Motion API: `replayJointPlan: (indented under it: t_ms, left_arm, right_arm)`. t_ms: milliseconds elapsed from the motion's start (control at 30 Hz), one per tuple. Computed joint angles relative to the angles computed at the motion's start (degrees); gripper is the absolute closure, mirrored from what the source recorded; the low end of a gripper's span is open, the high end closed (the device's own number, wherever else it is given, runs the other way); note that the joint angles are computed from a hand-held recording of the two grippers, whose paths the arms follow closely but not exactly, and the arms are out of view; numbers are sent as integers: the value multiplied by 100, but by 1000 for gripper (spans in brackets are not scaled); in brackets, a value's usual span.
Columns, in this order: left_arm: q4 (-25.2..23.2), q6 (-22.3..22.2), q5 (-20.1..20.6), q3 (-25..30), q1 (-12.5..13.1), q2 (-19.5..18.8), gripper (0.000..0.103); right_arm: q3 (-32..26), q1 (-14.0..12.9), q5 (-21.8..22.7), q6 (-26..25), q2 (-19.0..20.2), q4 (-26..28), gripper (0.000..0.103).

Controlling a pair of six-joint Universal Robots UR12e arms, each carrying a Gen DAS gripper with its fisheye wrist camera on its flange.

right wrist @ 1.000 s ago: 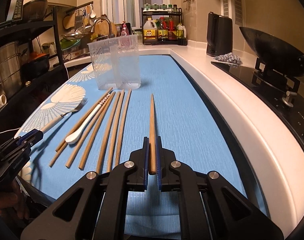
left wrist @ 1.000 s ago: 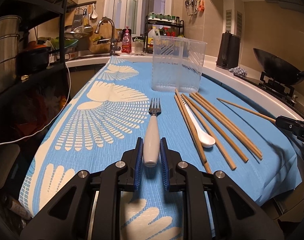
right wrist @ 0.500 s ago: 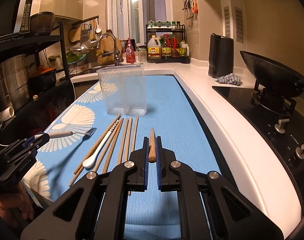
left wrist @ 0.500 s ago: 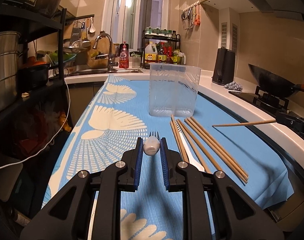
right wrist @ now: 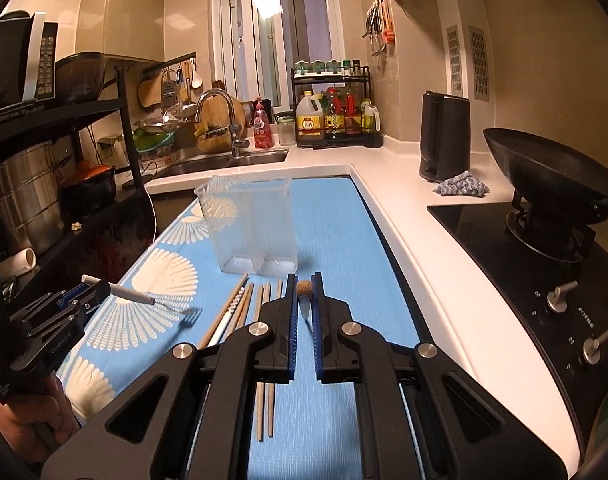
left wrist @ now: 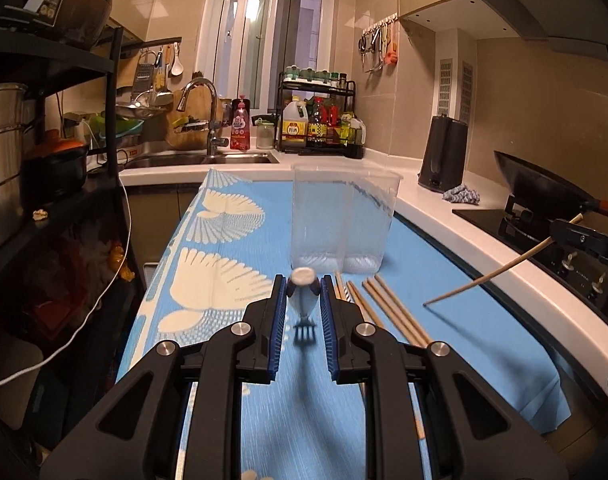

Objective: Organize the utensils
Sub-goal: 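Carry the fork with the left tool over the clear container while the right tool carries the chopstick there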

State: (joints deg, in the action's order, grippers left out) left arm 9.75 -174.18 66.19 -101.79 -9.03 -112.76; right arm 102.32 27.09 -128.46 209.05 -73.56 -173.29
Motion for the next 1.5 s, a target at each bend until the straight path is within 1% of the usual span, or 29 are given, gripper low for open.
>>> replayJointPlan:
  t_ms: [67,133,267,367,533,600,667,800,933,1000,1100,1200,1300,1400,1433,1500]
  left_arm:
    - [-70,-37,-56,100,-12,-1,86]
    - [-263,-108,-146,221,-18,-2,86]
    - [-629,-86,-202,421,-58,-14,86]
    - [-1094,-80,-388,592,-47,-16,86]
    - [-1870,8,-576,898,-34,-38,86]
    - [-2148,-8,-643,1020,-24,-56,86]
    - [-2326,14,-610,1094,-26,-54,86]
    - [-2518,134,-535,1271,-37,-51,86]
    - [-2844,156,-595,1586,-5,-78,86]
    - [-2945,223,-522,1776,-7,-97,86]
    - [-3130,306,-471,2153,-6,-171,86]
    - [-3310,227,-618,2614,16,-326,86]
    - [-3283,95,-691,3005,-6,-511,86]
    - [-3273,-87,-774,3427,-51,-770,86]
    - [-3273,-130,-799,3549,-71,-859,86]
    - [-3307,-196,-852,3728,-103,-1016,86]
  right_arm:
    - [-70,-21,18,-82,8,-36,96]
    - [-161,-50,51,-197,25,-79,96]
    - [-311,-107,161,-299,57,-76,96]
    - [-406,-159,254,-355,79,-51,97]
    - [-531,-255,454,-385,80,24,97]
    - [-605,-284,511,-412,92,87,96]
    - [-666,-317,585,-416,94,163,96]
    - [-831,-373,745,-495,78,337,97]
    - [-1061,-422,865,-678,53,535,97]
    - [-1178,-497,1123,-712,19,588,97]
    - [-1395,-585,1354,-776,20,730,97]
    - [-1639,-648,1465,-835,83,737,97]
    - [-1839,-708,1515,-818,157,603,96]
    - [-2051,-734,1416,-890,291,464,97]
    - [-2124,-739,1349,-913,351,477,97]
    - [-2201,-774,1355,-838,434,557,97]
